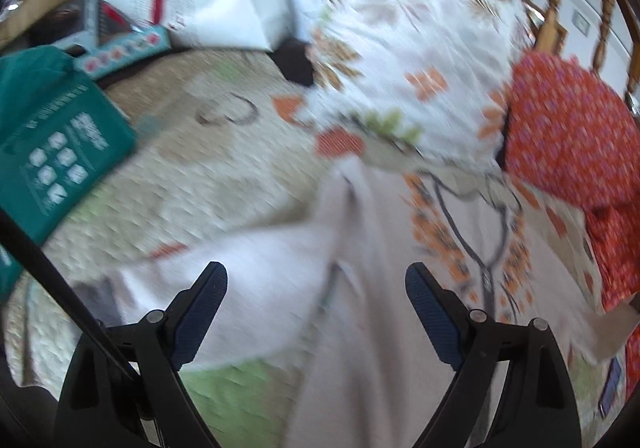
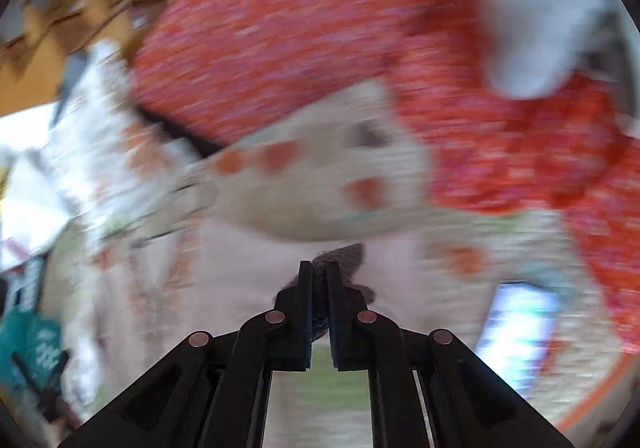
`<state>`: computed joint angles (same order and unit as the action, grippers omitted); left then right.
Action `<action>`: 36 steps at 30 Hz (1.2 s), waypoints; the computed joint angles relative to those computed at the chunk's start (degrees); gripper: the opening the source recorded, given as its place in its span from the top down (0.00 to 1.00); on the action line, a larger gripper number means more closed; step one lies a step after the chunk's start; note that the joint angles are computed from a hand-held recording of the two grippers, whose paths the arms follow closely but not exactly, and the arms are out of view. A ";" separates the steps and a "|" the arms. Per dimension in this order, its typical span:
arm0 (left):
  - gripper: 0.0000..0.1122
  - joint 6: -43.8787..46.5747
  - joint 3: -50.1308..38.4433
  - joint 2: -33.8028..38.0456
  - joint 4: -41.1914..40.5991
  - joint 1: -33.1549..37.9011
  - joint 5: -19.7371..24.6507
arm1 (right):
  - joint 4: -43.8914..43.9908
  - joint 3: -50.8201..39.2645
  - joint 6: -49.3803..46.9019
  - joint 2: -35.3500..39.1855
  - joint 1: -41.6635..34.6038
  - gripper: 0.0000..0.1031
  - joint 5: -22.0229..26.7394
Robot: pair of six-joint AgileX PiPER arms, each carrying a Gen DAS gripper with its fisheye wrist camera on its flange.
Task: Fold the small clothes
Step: 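Grasp the sleeve cuff with the right gripper and lift it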
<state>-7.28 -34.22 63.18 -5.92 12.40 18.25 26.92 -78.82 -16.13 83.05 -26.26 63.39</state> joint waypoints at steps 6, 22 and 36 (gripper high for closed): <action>0.20 16.80 -3.22 1.31 -14.07 14.02 0.51 | -0.11 -3.43 13.78 10.85 30.97 0.94 -11.31; 0.20 35.12 -7.94 8.26 -31.35 32.40 5.81 | 11.85 -25.82 12.30 41.15 52.05 0.71 -13.26; 0.20 28.84 -7.56 8.30 -26.23 27.53 4.58 | -10.77 -29.35 24.69 45.89 57.83 0.78 -12.74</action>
<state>21.56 -41.78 71.49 -32.15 39.93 22.83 16.15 -108.18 8.56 128.94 31.57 50.65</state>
